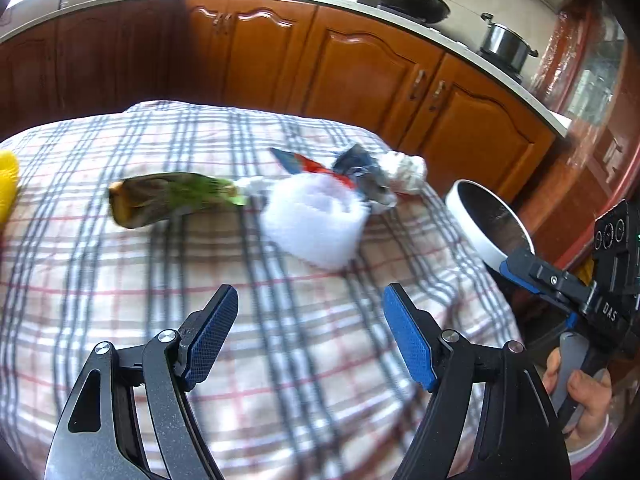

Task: Collect trash
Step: 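Grasp the green pouch with the left tool while the right tool grasps the white foam net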

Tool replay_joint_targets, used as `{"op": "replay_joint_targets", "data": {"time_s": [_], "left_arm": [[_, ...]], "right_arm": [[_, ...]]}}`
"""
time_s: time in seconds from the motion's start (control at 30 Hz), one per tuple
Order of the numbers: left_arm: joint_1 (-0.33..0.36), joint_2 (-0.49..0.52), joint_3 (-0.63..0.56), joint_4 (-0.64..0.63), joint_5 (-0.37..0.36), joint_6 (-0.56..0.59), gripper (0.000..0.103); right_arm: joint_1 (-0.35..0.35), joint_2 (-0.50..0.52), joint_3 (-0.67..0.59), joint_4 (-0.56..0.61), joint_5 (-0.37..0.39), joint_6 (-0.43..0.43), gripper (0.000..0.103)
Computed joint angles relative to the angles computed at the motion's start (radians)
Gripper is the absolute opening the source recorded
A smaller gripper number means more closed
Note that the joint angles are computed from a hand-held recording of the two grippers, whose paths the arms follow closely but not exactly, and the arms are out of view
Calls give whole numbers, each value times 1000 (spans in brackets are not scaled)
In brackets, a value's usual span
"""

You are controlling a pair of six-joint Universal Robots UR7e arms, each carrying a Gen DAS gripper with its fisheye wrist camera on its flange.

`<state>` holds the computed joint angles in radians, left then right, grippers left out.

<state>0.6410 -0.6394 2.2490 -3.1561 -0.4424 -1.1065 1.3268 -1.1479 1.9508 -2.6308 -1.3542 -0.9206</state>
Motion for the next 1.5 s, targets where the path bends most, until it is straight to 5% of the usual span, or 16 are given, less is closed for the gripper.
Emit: {"op": "replay_joint_targets", "data": {"time_s": [0.2, 0.43, 0.5, 0.7, 1.07, 1.13, 1.2, 1.3, 1.5], "left_arm": [[-4, -76, 55, 138, 31, -53, 76], [19, -180, 89, 225, 43, 88, 77], [30, -204, 89, 256, 56, 109, 76], [106, -231, 82, 110, 22, 370, 77], [241, -214, -43, 169, -31, 639, 76], [257, -211, -58, 193, -57, 644, 62], [272, -212, -69, 225, -80, 627, 26], [264, -202, -53, 193, -78, 593, 24], [192, -196, 31, 36, -103, 462, 21]], "right_arm": [[29, 9, 35, -20, -11, -47, 93], [65, 36, 51, -27, -40, -103, 90], [77, 50, 49, -28, -55, -113, 81], [107, 94, 34, -44, -92, -115, 62], [160, 183, -25, -46, -121, -125, 56], [171, 205, -35, -59, -135, -127, 55], [180, 224, -42, -73, -151, -126, 45], [182, 234, -47, -82, -161, -123, 26], [150, 165, -16, -40, -104, -144, 21]]}}
